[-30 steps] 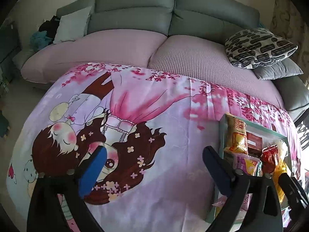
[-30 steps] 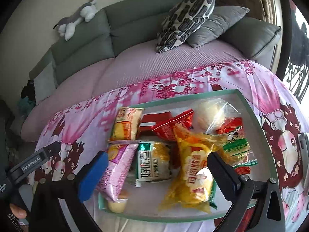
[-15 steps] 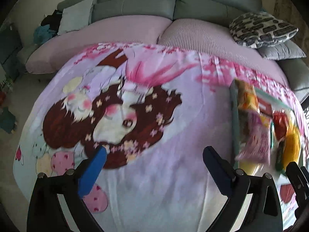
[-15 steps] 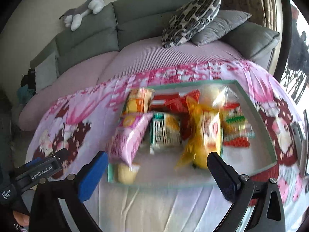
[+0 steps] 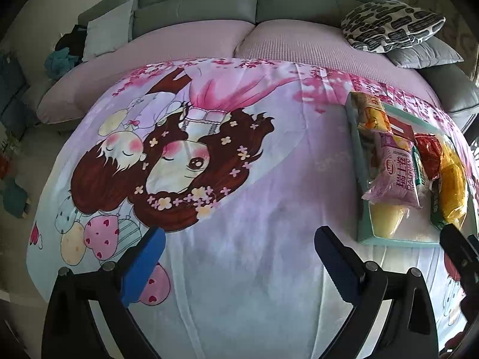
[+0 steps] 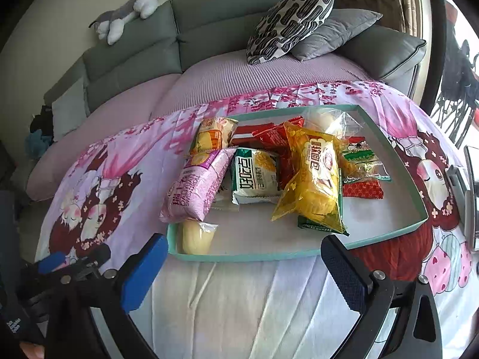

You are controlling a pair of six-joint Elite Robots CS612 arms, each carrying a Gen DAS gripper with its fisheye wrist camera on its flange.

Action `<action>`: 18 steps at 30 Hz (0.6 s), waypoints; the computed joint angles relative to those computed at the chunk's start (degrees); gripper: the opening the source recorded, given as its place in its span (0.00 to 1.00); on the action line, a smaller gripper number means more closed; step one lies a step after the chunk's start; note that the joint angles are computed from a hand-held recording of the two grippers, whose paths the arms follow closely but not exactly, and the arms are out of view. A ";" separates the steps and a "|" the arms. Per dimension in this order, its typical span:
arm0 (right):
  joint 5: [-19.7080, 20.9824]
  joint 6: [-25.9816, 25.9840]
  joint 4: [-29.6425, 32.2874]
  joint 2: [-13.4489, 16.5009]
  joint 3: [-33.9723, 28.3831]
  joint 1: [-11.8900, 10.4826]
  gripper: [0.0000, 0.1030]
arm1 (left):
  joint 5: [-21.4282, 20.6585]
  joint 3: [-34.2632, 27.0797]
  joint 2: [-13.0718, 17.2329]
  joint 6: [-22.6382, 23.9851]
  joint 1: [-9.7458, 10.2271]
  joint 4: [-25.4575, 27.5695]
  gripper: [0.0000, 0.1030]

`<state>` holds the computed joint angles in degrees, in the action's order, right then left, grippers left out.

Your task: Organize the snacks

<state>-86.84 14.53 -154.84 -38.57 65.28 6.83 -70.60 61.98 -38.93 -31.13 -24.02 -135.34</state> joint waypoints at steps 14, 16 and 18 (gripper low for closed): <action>1.01 0.77 1.23 0.04 -0.03 -0.40 1.00 | -1.52 -1.89 0.89 -1.35 0.51 3.53 0.97; 1.12 0.56 1.31 0.06 -0.05 -0.38 1.00 | -1.68 -1.96 0.93 -1.47 0.56 3.64 0.97; 1.17 0.44 1.55 0.13 -0.17 -0.34 1.00 | -1.79 -2.04 0.98 -1.47 0.55 3.69 0.97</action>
<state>-85.67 14.97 -153.29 -38.44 65.12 6.49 -72.40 59.94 -37.95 -32.60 -23.47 -131.65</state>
